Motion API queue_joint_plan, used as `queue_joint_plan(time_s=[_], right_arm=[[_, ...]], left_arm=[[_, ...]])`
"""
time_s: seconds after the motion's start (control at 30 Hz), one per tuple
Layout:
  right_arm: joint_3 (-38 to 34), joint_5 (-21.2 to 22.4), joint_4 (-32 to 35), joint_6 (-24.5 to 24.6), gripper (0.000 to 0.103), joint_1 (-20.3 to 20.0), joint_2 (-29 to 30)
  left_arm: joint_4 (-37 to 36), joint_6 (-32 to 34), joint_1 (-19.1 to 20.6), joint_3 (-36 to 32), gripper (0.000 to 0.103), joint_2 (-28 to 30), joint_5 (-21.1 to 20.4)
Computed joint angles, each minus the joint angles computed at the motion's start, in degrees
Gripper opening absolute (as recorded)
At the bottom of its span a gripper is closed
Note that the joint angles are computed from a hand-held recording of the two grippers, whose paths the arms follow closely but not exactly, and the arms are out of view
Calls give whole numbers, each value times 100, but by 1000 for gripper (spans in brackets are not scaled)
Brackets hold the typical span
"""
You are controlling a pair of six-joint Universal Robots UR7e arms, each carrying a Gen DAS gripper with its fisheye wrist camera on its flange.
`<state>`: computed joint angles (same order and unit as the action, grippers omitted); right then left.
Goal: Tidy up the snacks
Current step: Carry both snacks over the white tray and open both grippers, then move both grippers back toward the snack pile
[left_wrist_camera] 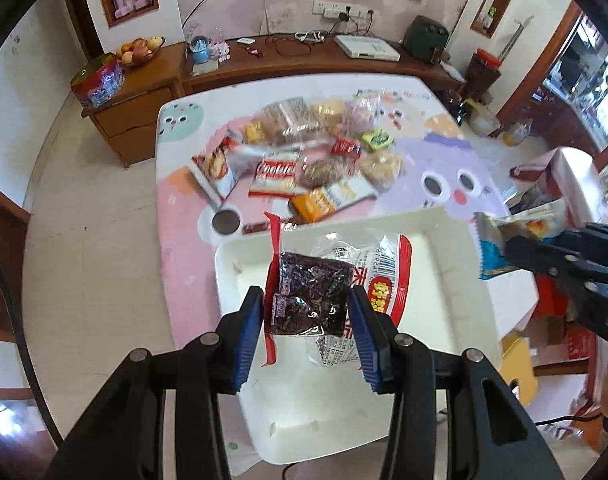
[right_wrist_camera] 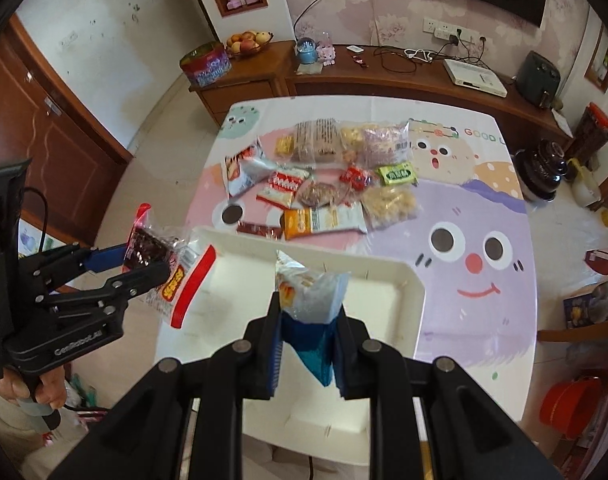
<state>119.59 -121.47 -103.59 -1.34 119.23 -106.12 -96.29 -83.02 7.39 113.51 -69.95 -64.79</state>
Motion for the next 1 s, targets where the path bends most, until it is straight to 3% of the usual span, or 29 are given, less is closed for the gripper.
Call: queue_joint_plan(time_s=[0.37, 0.6, 0.73, 0.83, 1.0], right_arm=[[601, -450, 130, 390, 21, 220, -380], [732, -467, 288, 623, 21, 232, -487], [727, -564, 437, 792, 27, 251, -508], [727, -653, 482, 863, 42, 292, -523], [713, -665, 560, 872, 45, 311, -531]], left_arm=[[-194, 13, -191, 274, 42, 222, -445], [-308, -98, -241, 393, 44, 193, -647], [-204, -250, -306, 362, 76, 177, -602], [-182, -311, -361, 353, 76, 160, -530], [-70, -331, -398, 256, 76, 225, -458]])
